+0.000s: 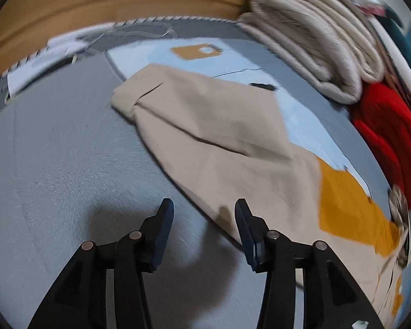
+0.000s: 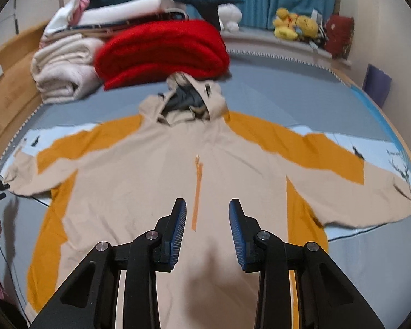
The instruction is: Fold large clothes
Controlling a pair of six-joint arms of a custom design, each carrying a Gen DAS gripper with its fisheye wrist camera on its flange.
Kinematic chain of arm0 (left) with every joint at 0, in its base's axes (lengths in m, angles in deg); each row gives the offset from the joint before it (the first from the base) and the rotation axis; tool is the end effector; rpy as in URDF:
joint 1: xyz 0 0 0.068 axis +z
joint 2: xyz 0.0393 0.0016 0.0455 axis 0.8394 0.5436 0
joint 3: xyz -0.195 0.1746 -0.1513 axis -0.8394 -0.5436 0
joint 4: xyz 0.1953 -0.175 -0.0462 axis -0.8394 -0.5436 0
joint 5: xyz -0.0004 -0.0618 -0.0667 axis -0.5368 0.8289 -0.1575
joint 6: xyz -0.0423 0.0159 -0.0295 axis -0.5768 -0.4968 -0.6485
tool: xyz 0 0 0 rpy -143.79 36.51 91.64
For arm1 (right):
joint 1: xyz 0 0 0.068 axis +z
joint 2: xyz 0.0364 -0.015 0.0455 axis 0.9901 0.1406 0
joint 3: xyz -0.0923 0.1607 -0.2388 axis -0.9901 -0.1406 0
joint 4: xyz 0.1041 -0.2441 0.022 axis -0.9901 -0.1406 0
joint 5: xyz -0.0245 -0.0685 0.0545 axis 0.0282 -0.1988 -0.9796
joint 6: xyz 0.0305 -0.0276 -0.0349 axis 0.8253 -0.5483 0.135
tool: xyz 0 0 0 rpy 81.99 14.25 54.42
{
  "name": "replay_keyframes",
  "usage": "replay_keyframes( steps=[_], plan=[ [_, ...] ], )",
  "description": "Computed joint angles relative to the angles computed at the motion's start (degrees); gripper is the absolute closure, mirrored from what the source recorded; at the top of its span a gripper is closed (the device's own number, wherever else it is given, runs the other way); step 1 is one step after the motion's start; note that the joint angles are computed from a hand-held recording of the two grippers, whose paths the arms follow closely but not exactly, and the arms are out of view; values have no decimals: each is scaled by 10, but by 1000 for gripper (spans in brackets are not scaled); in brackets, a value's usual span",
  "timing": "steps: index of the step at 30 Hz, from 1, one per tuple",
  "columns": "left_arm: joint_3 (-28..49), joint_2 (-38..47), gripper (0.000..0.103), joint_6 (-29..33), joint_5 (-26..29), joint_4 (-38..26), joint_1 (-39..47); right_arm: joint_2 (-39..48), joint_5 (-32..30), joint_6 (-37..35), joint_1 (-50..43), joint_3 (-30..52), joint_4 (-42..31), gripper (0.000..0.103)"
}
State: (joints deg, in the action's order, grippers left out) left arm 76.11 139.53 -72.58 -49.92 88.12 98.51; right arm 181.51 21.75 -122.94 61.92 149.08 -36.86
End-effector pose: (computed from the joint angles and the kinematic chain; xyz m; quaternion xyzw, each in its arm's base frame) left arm 0.1846 0.1637 0.0544 -0.5815 0.7599 0.0291 0.2890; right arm 0.4592 -0.1506 0.1391 -0.2138 0.9134 0.0554 0.3420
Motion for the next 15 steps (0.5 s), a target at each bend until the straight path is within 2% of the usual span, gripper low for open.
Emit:
replay_keyframes(
  steps=[5,10,11,13,15],
  plan=[
    [15,54,60,-27,75,36,73,24,27,1,10,6,8,67],
    [30,63,64,-38,79,45,75,27,41,-1,21,-13,27,67],
    [32,66,77,-40,79,48,74,26,44,-3,23,-18,32,67],
    [38,72,96,-43,88,46,75,24,46,-6,25,-26,38,67],
    [37,61,99,-47,70,40,67,24,47,-8,26,-27,34,67]
  ],
)
